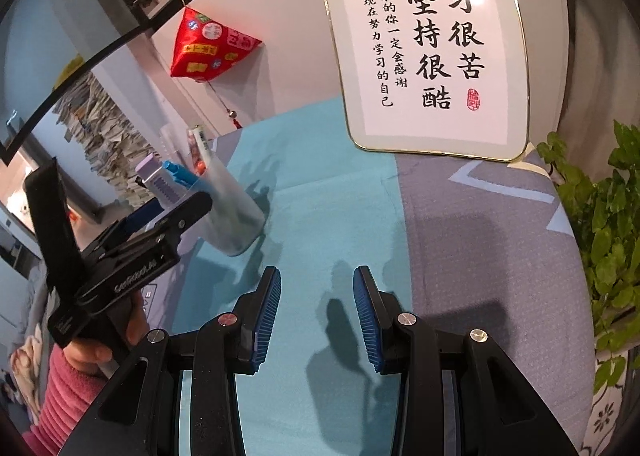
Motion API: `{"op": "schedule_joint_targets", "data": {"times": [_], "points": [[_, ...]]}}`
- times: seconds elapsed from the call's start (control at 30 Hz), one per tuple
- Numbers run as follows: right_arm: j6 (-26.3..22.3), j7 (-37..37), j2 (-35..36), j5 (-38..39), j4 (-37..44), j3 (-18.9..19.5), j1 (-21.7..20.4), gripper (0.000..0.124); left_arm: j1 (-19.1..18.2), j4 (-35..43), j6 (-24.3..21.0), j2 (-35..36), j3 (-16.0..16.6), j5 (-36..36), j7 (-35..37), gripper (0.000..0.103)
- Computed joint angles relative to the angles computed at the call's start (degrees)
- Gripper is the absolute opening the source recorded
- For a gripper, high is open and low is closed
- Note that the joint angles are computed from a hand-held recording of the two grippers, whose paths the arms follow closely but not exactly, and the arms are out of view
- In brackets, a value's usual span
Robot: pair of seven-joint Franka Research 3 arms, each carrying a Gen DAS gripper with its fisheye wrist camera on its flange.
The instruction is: Organize stationery
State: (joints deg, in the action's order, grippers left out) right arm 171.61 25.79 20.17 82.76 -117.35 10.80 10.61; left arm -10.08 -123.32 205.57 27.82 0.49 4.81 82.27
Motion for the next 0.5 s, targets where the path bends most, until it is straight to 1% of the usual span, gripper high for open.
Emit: {"op": "schedule_joint_targets", "data": {"times": [0.03, 0.1, 0.23, 0.33, 0.43, 0.5], "points": [[0.0, 0.2, 0.1, 0.0, 0.1, 0.0, 0.1, 0.038, 0.8, 0.5, 0.6, 0.5, -0.8, 0.5, -0.8, 0.071], [-0.2, 2.1, 0.4, -1.5, 0.2, -0.3, 0.2, 0.038, 1.8, 1.2, -0.1, 0.7, -1.8, 1.6, -1.9, 0.07], [0.0, 5.1, 1.0, -3.7, 0.4, -0.3, -0.1, 0.038, 0.0, 0.3, 0.8, 0.3, -0.7, 1.0, -1.2, 0.069], [0.1, 6.2, 1.2, -4.5, 0.5, 0.1, -0.7, 0.038, 2.6, -0.7, 0.2, -0.6, -3.4, 4.0, -3.5, 0.068], [0.2, 6.5, 1.2, -4.6, 0.3, 0.7, -1.3, 0.038, 2.8, -2.8, 0.2, -2.1, -4.5, 5.8, -4.7, 0.069], [0.2, 5.8, 1.0, -3.8, 0.1, 1.0, -1.6, 0.038, 3.9, -4.1, 0.4, -2.9, -5.9, 7.9, -6.1, 0.069]]}}
